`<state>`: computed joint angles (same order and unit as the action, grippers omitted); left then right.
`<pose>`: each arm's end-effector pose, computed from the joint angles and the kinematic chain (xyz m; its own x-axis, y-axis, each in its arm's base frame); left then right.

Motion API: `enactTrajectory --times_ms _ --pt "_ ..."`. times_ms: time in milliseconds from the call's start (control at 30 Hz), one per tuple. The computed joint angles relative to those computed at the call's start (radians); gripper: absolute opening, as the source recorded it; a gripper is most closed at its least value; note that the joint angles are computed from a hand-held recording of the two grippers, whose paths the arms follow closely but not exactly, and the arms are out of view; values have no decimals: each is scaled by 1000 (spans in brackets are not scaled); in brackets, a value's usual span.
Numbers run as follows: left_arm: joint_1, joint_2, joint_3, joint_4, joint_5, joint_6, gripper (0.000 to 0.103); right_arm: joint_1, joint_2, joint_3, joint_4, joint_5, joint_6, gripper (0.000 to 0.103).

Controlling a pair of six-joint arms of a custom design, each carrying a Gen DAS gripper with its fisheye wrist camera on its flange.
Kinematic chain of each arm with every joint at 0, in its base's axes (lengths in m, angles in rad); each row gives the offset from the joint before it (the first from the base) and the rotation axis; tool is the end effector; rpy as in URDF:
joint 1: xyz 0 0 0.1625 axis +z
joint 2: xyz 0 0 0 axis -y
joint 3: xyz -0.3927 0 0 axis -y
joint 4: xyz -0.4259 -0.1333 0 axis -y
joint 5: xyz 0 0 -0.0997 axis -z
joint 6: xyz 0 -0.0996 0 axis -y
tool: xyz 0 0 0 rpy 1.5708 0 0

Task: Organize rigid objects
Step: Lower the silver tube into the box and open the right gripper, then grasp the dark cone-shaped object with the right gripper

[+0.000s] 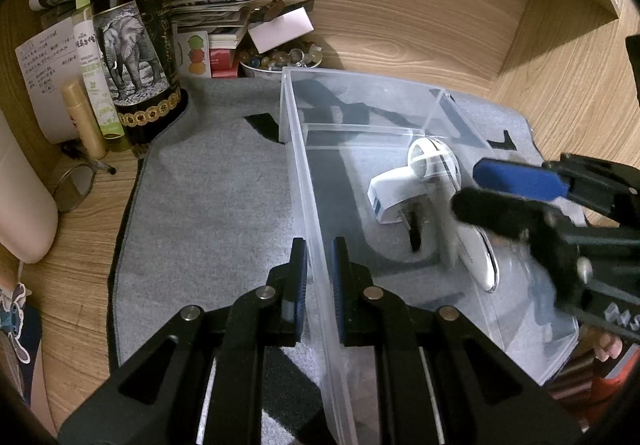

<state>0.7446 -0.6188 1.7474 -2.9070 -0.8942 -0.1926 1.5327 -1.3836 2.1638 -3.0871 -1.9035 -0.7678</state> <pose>-0.3202 -0.5611 -0.0501 -0.7495 0.3500 -0.5619 0.5870 0.7439 -0.3196 0.0812 -0.5164 0.2459 -0.6931 -0.3308 0.6405 -0.6299 0.7100 -0.3149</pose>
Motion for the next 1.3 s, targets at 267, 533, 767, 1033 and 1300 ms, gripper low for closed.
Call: enactTrajectory --times_ms 267,533,767,1033,1300 --pt "0 -2 4 -4 -3 4 11 8 -3 20 -65 12 -18 47" --pt "1 -2 5 -7 -5 5 12 -12 -69 60 -115 17 -9 47" --pt "1 -1 5 -8 -4 6 12 -70 -177 124 -217 -18 19 53" --pt "-1 2 5 -14 1 13 12 -159 -266 202 -283 -113 80 54" --pt "-5 0 10 -10 8 13 11 -251 -301 257 -219 -107 167 54"
